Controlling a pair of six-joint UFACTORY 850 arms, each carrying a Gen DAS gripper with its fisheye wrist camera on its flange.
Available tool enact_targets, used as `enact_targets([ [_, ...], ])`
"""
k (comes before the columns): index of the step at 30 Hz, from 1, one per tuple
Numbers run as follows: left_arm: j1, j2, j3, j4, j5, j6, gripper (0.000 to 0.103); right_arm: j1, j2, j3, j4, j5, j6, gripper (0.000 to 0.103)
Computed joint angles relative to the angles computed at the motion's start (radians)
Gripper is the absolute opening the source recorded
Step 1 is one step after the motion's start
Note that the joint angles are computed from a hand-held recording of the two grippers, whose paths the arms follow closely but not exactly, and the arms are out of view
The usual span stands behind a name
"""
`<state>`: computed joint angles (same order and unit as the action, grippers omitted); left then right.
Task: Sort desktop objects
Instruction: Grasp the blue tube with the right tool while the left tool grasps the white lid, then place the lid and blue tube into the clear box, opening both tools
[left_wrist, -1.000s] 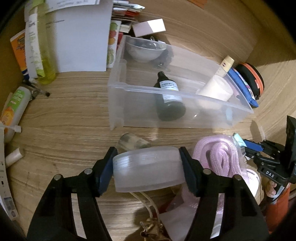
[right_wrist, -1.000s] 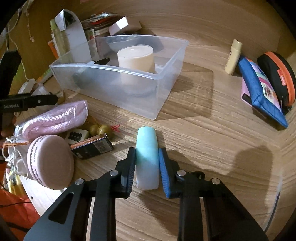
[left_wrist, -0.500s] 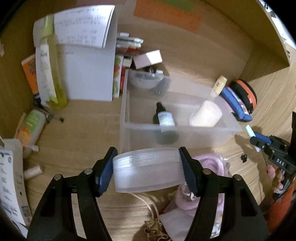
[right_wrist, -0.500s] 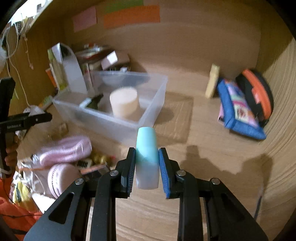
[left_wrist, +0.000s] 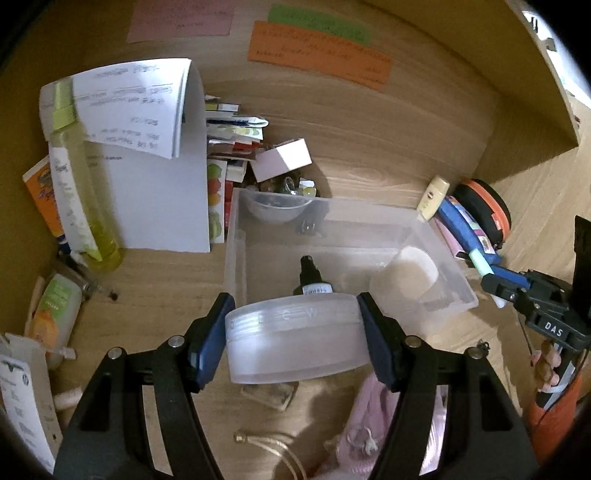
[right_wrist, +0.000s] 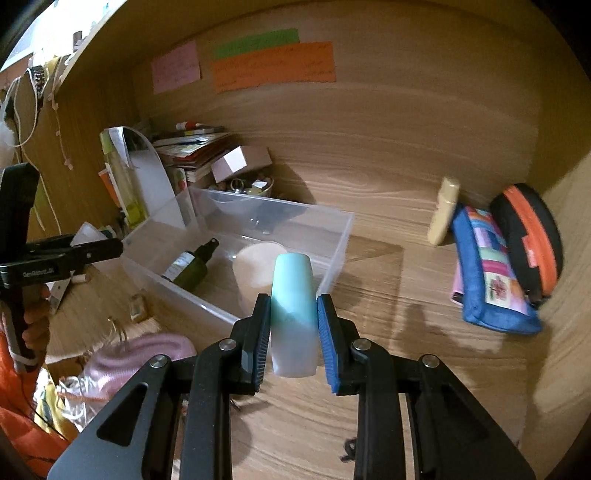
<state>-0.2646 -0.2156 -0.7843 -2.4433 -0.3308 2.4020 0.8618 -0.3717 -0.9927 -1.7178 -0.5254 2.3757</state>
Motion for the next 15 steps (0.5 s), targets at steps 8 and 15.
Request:
enact_targets([
  [8,-0.026,-0.047,-0.052,-0.17,0.016,0.191,0.065,-0.026,-0.055,-0.057,0.006,0.036,-0.008,0.023],
  [15,-0.026,-0.087,-0.088,-0.122,0.016,0.146,0.065,-0.038,-0.098,-0.104,0.094,0.044,-0.078,0.023],
])
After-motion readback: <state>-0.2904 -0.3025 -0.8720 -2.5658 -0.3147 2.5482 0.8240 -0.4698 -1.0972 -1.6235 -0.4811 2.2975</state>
